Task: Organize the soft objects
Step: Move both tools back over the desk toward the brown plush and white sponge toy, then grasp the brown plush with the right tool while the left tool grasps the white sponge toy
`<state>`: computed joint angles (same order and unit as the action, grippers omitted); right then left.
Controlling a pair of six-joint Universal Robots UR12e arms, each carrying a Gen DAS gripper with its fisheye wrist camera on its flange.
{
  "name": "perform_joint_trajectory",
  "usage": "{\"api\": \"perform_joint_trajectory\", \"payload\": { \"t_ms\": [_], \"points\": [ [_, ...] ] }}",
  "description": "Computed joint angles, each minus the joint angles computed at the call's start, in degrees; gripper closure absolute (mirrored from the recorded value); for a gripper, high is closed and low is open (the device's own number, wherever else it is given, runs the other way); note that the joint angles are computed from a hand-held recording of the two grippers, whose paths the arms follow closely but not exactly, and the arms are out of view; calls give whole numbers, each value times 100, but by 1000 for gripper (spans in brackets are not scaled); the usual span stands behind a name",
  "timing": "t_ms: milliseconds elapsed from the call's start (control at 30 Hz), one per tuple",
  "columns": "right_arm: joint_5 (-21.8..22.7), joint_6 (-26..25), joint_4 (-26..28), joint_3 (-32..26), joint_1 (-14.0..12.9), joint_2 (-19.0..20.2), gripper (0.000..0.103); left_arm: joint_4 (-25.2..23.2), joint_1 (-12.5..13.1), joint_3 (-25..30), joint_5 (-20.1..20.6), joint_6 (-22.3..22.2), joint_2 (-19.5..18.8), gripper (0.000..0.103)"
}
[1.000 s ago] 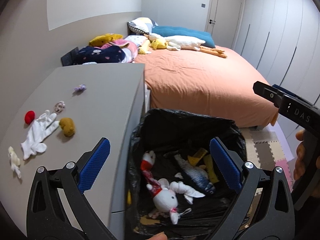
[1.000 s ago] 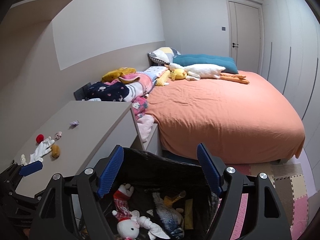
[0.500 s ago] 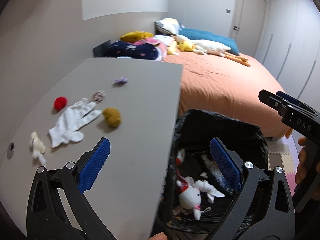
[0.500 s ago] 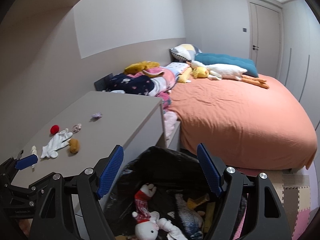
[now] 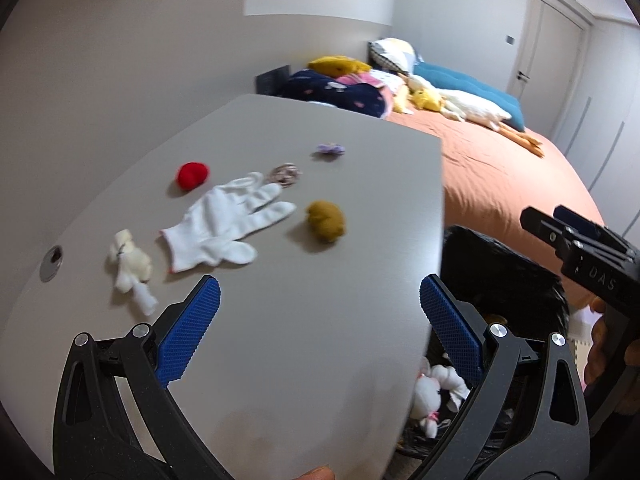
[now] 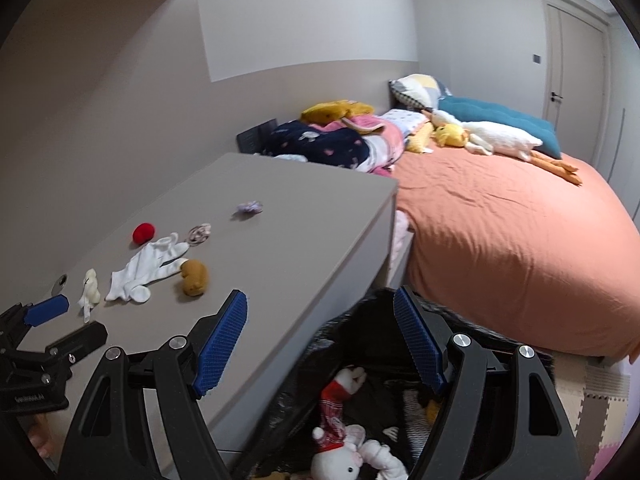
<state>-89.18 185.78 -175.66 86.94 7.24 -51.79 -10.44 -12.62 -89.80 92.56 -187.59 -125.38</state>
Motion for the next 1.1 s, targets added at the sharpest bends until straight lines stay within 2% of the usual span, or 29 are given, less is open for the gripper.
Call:
{"api": "perform_joint_trajectory", "payload": {
  "t_ms": [567, 1100],
  "points": [
    [367, -289, 712, -850, 258, 496, 27, -223, 384, -59, 382, -707, 25, 6],
    [670, -487, 1412, -1724, 367, 1049, 27, -570, 658, 146, 776, -1415, -203, 6]
  ]
}}
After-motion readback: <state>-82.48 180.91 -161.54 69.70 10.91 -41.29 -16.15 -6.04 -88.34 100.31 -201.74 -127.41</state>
